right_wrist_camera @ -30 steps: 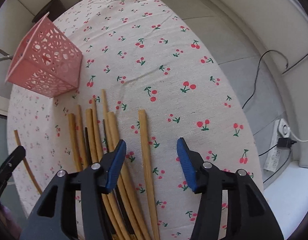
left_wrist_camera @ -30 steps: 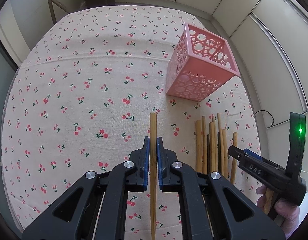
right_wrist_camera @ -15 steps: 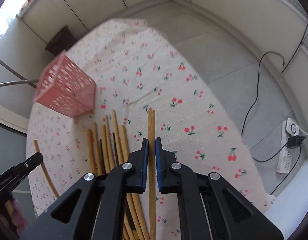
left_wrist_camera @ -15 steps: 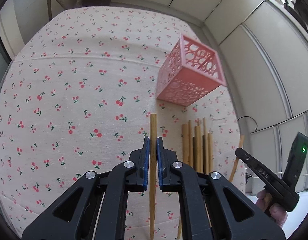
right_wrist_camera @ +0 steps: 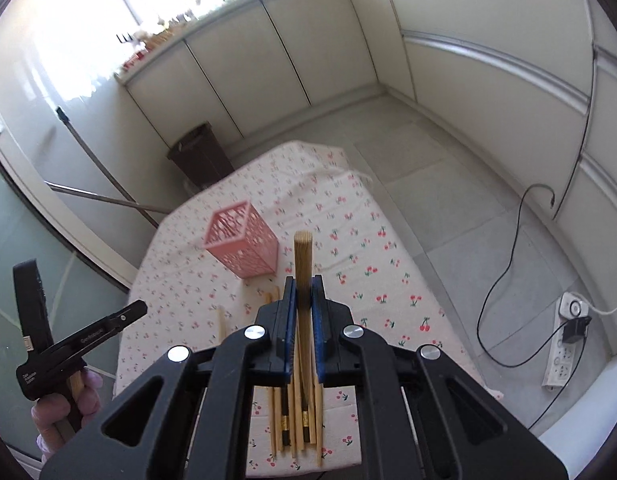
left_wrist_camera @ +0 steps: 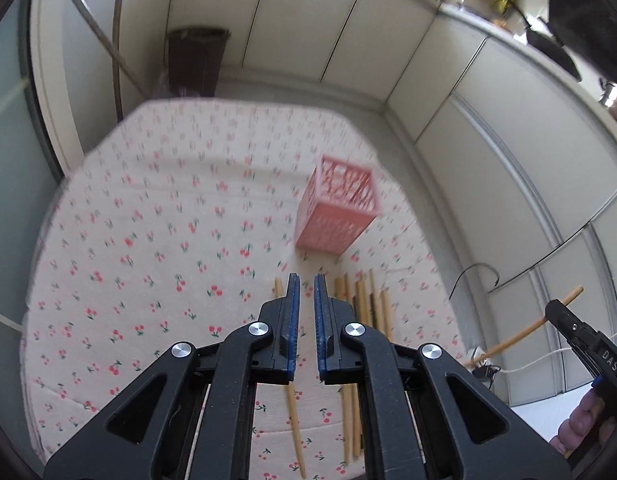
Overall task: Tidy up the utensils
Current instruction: 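Lift the chopsticks with both tools and carry them over the pink holder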
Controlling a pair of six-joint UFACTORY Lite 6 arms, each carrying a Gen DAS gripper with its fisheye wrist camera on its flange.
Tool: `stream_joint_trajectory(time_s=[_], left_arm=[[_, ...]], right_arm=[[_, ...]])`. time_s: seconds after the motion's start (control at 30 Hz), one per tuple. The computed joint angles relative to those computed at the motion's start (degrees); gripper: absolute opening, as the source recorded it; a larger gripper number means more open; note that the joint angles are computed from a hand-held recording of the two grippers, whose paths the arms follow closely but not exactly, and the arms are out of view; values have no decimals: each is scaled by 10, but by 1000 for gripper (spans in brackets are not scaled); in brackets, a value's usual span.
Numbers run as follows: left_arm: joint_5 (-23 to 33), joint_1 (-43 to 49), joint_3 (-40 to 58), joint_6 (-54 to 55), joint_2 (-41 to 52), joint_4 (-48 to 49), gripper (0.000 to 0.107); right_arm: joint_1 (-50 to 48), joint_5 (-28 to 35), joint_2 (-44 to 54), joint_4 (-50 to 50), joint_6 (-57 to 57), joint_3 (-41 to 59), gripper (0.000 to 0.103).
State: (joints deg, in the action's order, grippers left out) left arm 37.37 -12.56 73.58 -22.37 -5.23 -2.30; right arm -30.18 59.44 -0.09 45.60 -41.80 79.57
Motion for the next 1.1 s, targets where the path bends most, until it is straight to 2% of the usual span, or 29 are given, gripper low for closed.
stream_joint_trajectory(time_s=[0.1,0.17,0.2,0.23,0.27,0.3,0.37,0.43,0.5,0.63,0.77,0.9,1.03,1.1], left_arm=[[32,-36,40,-65,-11,78,7],[70,-47,102,-51,21,82,7],[97,-45,139,-19,53,64,15],[139,-44,188,19,109,34,47],[158,-42,213,34,151,16,66],[158,-43,217,24,184,18,74],[150,-52,226,-47,272,78,67],[131,-47,233,-67,333,72,56],[114,-39,237,-81,375,58,52],[103,-52,271,-139,439,110,44],[96,-79,286,-167,463,171,10],[64,-73,258,-146,442,146,7],[2,-38,146,-120,303,100,7],[-7,-34,112,-114,233,94,7]], right_arm=[[-19,40,8,16,4,49,8],[-26,58,20,25,16,86,8],[-32,64,23,32,18,96,8],[-33,65,27,36,22,107,8],[-36,70,33,40,25,117,8],[-39,75,38,44,28,124,8],[-42,82,51,48,32,134,8],[-44,84,67,40,35,145,8],[-45,85,85,34,37,159,8],[-41,84,135,25,43,202,8],[-33,79,170,22,46,225,8],[-27,85,199,20,56,244,8],[-35,97,201,28,47,256,8],[-40,103,203,32,47,268,8]])
